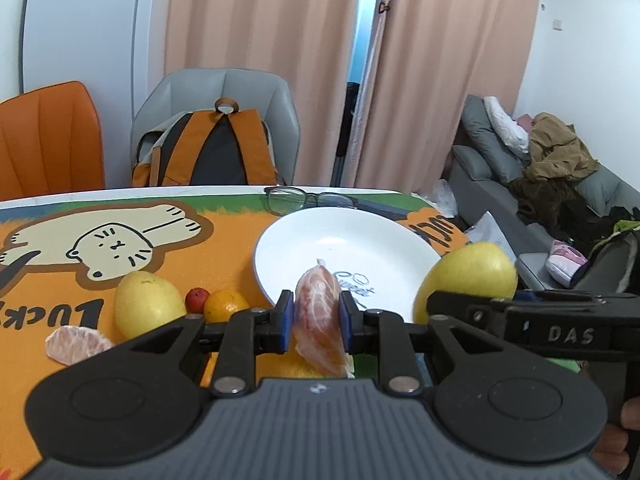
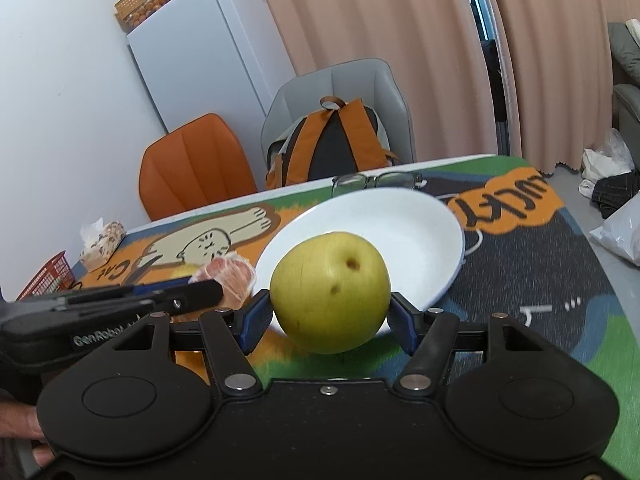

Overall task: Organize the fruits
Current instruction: 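Carry the pomelo segment with the left gripper into the white bowl while the right carries the pear there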

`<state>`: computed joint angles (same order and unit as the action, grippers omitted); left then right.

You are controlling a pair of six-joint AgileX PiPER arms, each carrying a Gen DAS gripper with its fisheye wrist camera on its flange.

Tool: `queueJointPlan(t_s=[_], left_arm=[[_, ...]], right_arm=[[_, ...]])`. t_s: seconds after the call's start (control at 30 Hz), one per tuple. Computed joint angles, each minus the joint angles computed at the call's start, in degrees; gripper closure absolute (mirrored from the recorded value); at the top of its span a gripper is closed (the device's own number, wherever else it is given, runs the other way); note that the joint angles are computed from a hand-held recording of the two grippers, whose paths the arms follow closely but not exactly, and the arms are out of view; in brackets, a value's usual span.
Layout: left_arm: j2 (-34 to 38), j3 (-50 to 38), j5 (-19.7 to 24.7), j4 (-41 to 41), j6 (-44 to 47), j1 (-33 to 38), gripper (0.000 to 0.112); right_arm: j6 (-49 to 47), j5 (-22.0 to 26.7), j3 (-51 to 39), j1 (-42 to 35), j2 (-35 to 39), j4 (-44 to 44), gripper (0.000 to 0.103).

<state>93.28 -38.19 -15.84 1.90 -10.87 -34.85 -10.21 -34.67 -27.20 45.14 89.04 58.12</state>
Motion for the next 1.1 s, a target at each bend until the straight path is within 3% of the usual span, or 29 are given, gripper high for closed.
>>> queueJointPlan(t_s=[0.23,0.4,0.47,0.53,0.77,0.9,1.0,1.1], left_arm=[[4.44,-5.2,1.47,1.32,-2.22,0.67,0.09],[7.68,-9.06,2.2,-10.62,7.04,-0.61,0.09],[9.1,-10.24,2.18,-8.06,3.28,-0.45,0.09],[10.61,-11.48,2.39,-10.43,5.38,-0.87,0.09],[16.75,-16.84,6.2,-21.34,15.08,-1.88,0.089],[16.79,-16.05,4.66,-24.71,18.95,-2.22,0.088],[16.0,-15.25,5.13,-18.5,13.0,-1.53,0.087],[14.44,-13.74,4.97,-7.29,1.75,-0.26,0.087]], right_arm=[[3.42,3.17,-1.71,-6.39,2.31,-7.94,0.041],[9.19,3.32,-2.59,-9.25,5.76,-14.44,0.041],[11.86,3.07,-2.61,-10.19,7.01,-17.29,0.041],[13.53,2.38,-2.66,-10.69,8.14,-19.21,0.041],[12.44,2.29,-3.32,-10.53,9.19,-19.13,0.041],[12.53,2.86,-4.07,-10.98,9.85,-19.54,0.041],[10.64,3.4,-5.05,-10.48,10.61,-17.34,0.041],[9.66,4.07,-5.59,-10.07,11.07,-15.59,0.041]])
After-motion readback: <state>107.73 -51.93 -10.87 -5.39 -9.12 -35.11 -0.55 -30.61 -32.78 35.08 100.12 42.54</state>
